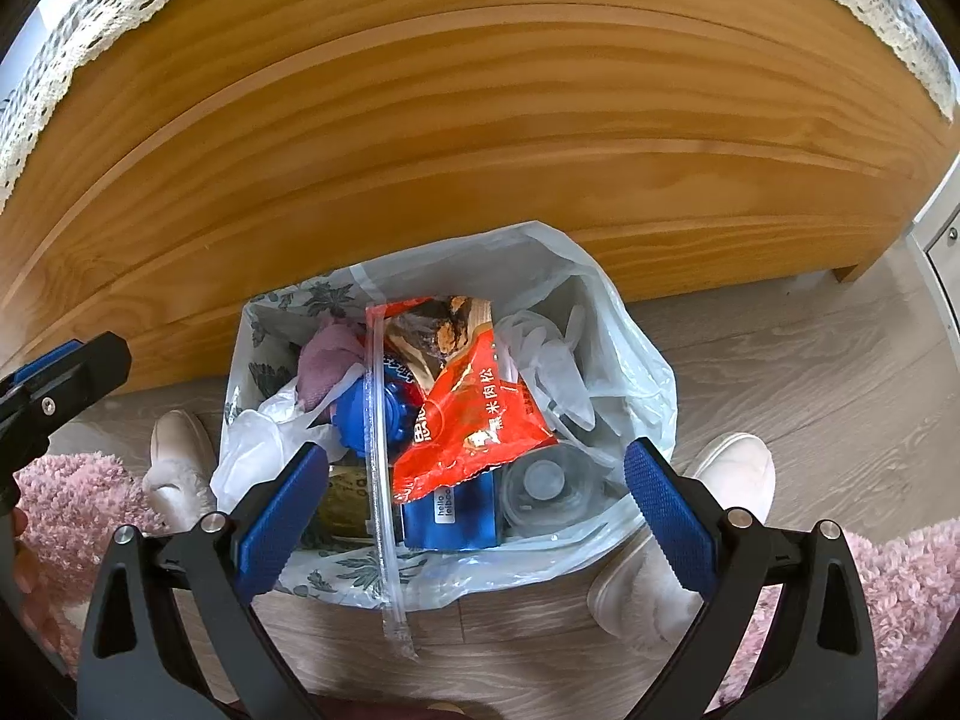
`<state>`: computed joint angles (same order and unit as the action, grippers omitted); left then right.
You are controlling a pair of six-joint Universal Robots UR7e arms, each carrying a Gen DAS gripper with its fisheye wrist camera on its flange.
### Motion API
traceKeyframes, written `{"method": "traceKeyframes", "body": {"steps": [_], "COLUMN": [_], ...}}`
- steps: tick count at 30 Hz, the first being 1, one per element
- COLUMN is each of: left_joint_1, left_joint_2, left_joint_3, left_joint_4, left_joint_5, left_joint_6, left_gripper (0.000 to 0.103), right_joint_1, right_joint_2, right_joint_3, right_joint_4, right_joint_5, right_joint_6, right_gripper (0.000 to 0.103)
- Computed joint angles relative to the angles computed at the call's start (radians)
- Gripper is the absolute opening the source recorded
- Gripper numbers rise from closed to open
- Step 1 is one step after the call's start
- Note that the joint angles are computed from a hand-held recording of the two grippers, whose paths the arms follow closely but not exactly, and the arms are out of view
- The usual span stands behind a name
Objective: Collect trash
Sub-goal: 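Raise both open tools from the bin back over the bed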
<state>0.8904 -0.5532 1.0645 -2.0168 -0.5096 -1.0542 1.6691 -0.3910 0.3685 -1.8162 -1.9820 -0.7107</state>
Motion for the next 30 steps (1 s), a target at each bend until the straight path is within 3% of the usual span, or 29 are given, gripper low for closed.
{"method": "traceKeyframes", "body": {"steps": [19,30], "left_joint_1": [-0.024,-0.059], "left_joint_2": [-0.007,0.005], "left_joint_3": [0.018,0.025], "left_joint_4": [-0.103,-0.209], "left_joint_5": [0.024,0.109], "left_joint_6": [0.087,0.214], "left_gripper": [0.095,0.095], "right_joint_1": [0.003,0.004], "right_joint_2": [-0.018,-0.070], "right_joint_3": [0.033,0.118], "right_joint_4": [-0.050,-0.106], "right_joint_5": [0.001,0.044], "right_joint_6": [-0.031,-0.066], "right_gripper": [0.095,0.095]}}
